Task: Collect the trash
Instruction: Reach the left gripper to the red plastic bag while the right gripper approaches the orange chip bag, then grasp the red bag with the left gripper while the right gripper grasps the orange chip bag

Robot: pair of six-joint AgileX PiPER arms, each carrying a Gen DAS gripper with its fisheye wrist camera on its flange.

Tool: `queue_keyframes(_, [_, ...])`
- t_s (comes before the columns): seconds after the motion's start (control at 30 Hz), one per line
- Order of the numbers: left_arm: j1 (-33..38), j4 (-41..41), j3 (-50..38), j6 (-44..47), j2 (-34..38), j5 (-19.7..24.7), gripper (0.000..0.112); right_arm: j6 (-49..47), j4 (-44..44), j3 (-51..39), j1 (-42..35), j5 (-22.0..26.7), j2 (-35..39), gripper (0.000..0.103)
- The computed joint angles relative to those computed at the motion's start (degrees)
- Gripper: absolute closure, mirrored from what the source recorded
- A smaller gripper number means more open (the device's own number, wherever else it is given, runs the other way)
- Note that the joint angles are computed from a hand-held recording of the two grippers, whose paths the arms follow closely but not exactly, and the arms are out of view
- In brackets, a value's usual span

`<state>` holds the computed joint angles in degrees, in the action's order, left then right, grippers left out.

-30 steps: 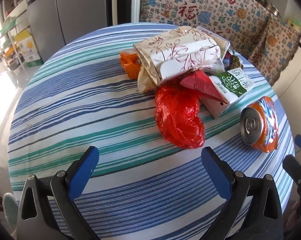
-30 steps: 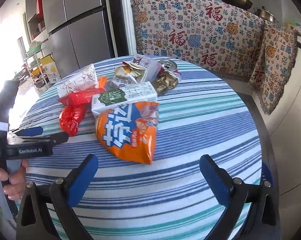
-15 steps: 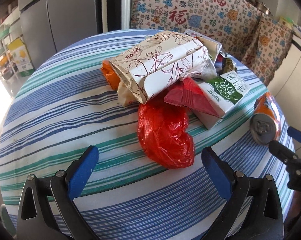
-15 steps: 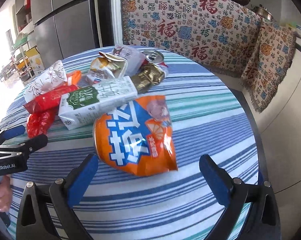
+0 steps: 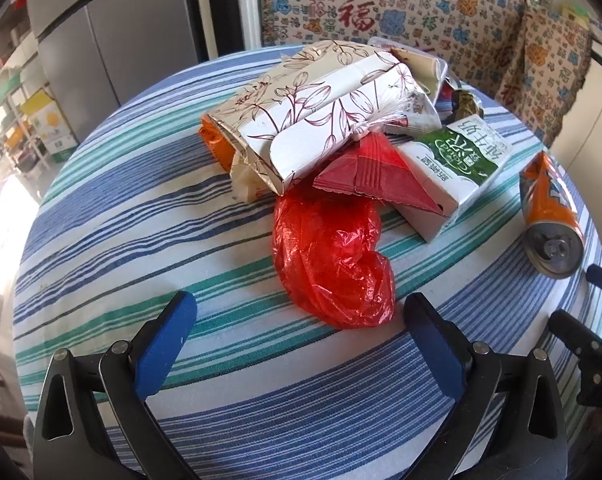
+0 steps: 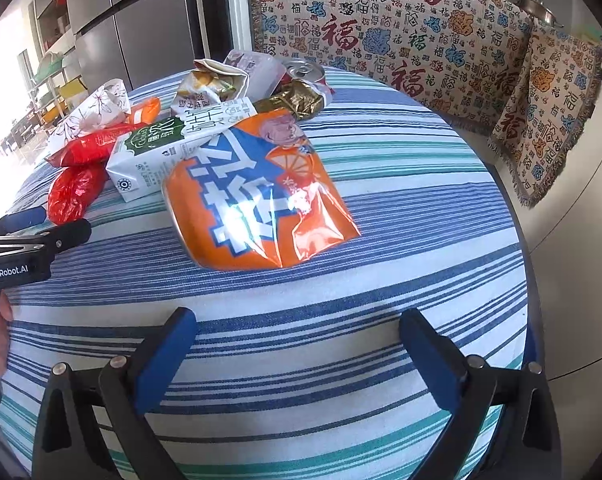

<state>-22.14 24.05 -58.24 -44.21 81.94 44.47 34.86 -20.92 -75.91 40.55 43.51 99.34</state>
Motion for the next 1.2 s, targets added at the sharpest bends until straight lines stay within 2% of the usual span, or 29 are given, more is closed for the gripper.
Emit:
queue_keyframes(0.07, [2.5, -4.4, 2.2, 3.6, -2.9, -4.1, 0.01, -4.1, 2.6, -1.4, -1.1, 1.2, 0.4, 0.0])
queue_keyframes(0.13, [6.1, -14.1, 4.2, 11.7, -5.9, -8.9, 0.01, -9.4, 6.4, -1.0, -2.9, -1.3, -1.1, 0.0])
queue_keyframes(0.2, [7.1, -18.7, 3.8, 16.7, -6.0, -9.9, 0.01, -16.9, 12.3, -3.2, -4.8, -1.8, -1.3, 0.0])
queue_keyframes(0.27, [5.9, -16.9, 1.7, 16.5, -3.9, -8.8, 0.013, -24.1, 17.9, -7.8, -6.1, 0.4, 0.4, 0.0])
queue_keyframes(0.33, [5.4, -16.3, 0.1, 16.4, -1.7, -8.1, 0.027, -29.7, 21.3, -13.9, -6.5, 4.2, 3.9, 0.0])
queue_keyframes(0.37, [5.7, -17.8, -0.4, 17.7, -1.1, -7.7, 0.038, -31.2, 21.7, -17.5, -6.4, 6.7, 6.3, 0.0])
queue_keyframes(0.43, [5.4, -18.6, -0.6, 18.2, -1.3, -7.7, 0.048, -32.1, 19.6, -23.8, -5.5, 11.1, 10.7, 0.0])
queue_keyframes(0.5, [4.6, -17.9, -0.3, 18.6, -2.2, -7.6, 0.075, -33.0, 18.6, -28.6, -5.3, 14.9, 13.5, 0.001])
queue_keyframes(0.57, [4.2, -18.4, 0.2, 20.0, -3.5, -7.1, 0.084, -34.0, 20.6, -31.6, -6.2, 18.3, 14.6, 0.017])
queue_keyframes(0.6, [4.3, -19.1, 0.8, 21.0, -4.3, -7.0, 0.089, -33.7, 21.1, -32.5, -6.5, 19.6, 14.8, 0.021])
queue_keyframes(0.73, [4.6, -23.5, 4.2, 23.8, -9.2, -6.9, 0.095, -32.2, 23.0, -28.4, -7.8, 18.9, 10.7, 0.022])
queue_keyframes(0.97, [-1.4, -20.1, 8.2, 16.3, -18.8, -4.1, 0.097, -31.8, 26.9, -18.6, -9.4, 15.5, 0.6, 0.022])
queue_keyframes(1.2, [-11.9, -12.5, 1.3, 6.3, -17.5, -1.9, 0.098, -34.1, 33.3, -11.0, -16.8, 14.1, -8.7, 0.022])
